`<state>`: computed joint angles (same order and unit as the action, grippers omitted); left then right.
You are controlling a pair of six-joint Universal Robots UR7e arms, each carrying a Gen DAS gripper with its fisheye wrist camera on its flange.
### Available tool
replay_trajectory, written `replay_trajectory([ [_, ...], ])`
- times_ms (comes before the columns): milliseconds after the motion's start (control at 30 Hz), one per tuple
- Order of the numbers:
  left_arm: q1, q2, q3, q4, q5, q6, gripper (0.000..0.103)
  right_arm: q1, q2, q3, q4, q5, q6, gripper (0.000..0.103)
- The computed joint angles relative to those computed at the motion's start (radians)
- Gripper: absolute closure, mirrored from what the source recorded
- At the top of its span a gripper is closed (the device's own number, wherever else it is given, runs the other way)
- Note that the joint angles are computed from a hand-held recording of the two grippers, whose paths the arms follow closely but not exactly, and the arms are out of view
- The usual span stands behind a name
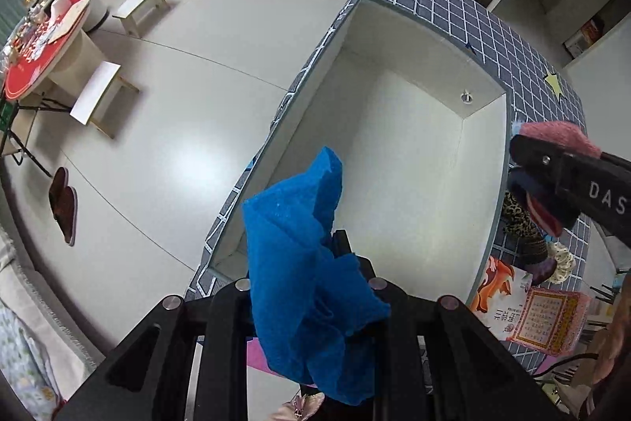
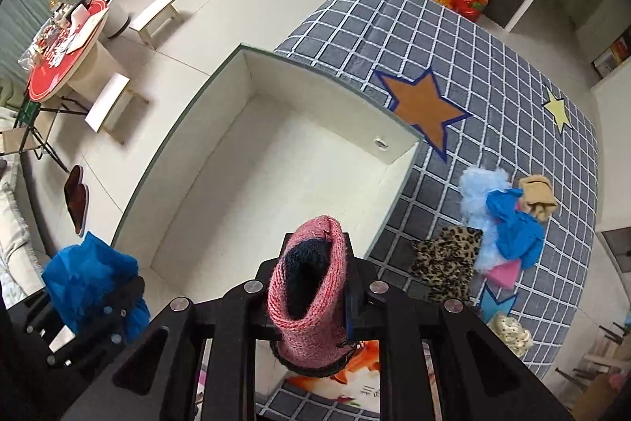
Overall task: Organize soft objects
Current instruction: 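Carry the blue cloth and pink sock toward the white box, then open the left tool over the box while the right tool drops the pink sock inside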
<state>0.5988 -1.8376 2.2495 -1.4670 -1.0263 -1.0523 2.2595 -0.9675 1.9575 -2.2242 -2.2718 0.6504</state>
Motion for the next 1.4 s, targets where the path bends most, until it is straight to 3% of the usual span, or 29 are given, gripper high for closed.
replay_trajectory([
  [567, 0.099, 0.103, -0.01, -0.087, 0.004, 0.084, 0.079, -0.078, 0.065, -0.021, -0.037, 0.077, -0.052, 0.084],
  [833, 0.14, 0.136, -0.012, -0.098, -0.006, 0.106, 0.079, -0.12, 0.081, -0.028, -0.012, 0.092, -0.028, 0.084],
  [1400, 0.162, 0.175, -0.011, -0.116, -0.013, 0.12, 0.079, -0.153, 0.094, -0.032, -0.004, 0.121, 0.0, 0.084],
])
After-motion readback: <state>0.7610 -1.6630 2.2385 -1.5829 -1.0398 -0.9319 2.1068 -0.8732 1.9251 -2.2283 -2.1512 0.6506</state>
